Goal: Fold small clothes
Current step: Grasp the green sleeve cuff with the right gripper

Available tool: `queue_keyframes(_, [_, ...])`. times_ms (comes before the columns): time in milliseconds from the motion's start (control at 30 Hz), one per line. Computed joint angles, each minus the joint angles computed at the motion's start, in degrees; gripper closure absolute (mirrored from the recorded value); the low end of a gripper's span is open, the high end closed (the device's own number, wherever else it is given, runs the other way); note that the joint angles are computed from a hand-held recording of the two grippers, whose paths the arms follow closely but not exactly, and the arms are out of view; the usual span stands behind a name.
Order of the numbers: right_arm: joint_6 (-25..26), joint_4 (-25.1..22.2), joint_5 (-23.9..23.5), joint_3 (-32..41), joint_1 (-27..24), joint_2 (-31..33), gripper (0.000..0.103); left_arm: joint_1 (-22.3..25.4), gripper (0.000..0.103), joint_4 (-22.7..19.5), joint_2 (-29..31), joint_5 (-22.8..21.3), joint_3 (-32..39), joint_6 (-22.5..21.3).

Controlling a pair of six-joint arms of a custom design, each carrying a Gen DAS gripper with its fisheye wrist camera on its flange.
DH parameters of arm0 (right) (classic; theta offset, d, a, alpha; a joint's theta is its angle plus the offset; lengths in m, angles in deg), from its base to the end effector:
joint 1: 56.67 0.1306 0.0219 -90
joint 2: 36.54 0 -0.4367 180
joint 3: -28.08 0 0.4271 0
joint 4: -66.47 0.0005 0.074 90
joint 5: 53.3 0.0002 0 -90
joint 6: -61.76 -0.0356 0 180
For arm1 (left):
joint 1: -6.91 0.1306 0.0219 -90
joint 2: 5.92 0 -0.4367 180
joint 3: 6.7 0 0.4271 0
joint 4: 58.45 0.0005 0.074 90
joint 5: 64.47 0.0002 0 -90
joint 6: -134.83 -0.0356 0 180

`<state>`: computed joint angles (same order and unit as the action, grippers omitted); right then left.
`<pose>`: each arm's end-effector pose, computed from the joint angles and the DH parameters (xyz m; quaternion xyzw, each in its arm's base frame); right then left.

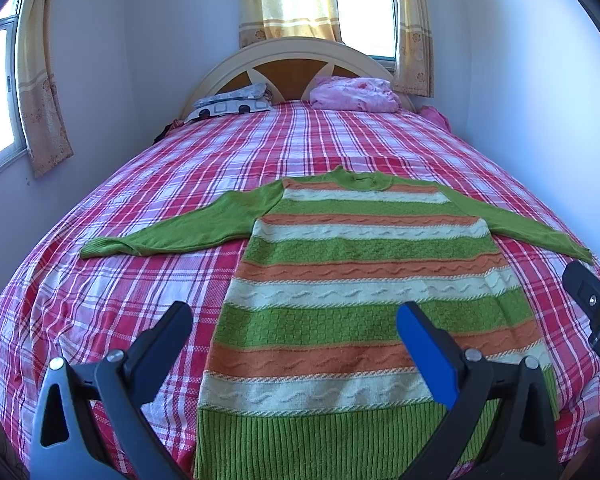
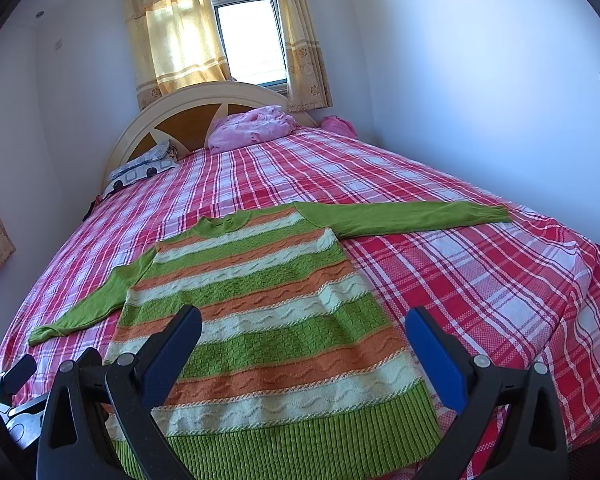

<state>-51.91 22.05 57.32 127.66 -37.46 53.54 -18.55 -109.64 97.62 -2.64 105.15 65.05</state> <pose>0.5063 0.1626 0.5762 0.1166 0.8685 0.0186 0.4814 0.5703 -0.2535 0.5450 -0.0565 0.8926 0.0551 0.4439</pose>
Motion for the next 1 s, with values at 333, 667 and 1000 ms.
queue_keyframes(333, [0.51, -1.15, 0.06, 0.45, -0.02, 0.62, 0.001, 0.06, 0.000, -0.28, 0.68, 0.49, 0.29, 0.01])
queue_keyframes(667, [-0.34, -0.61, 0.82, -0.35, -4.90, 2.21, 0.001, 3.27, 0.000, 0.60, 4.59, 3.60, 2.48, -2.23])
queue_keyframes(1000, [-8.82, -4.33, -8.08, 7.89, -23.51, 9.26, 0.030, 8.39, 0.000, -0.78, 15.15, 5.31, 14.94, -6.80])
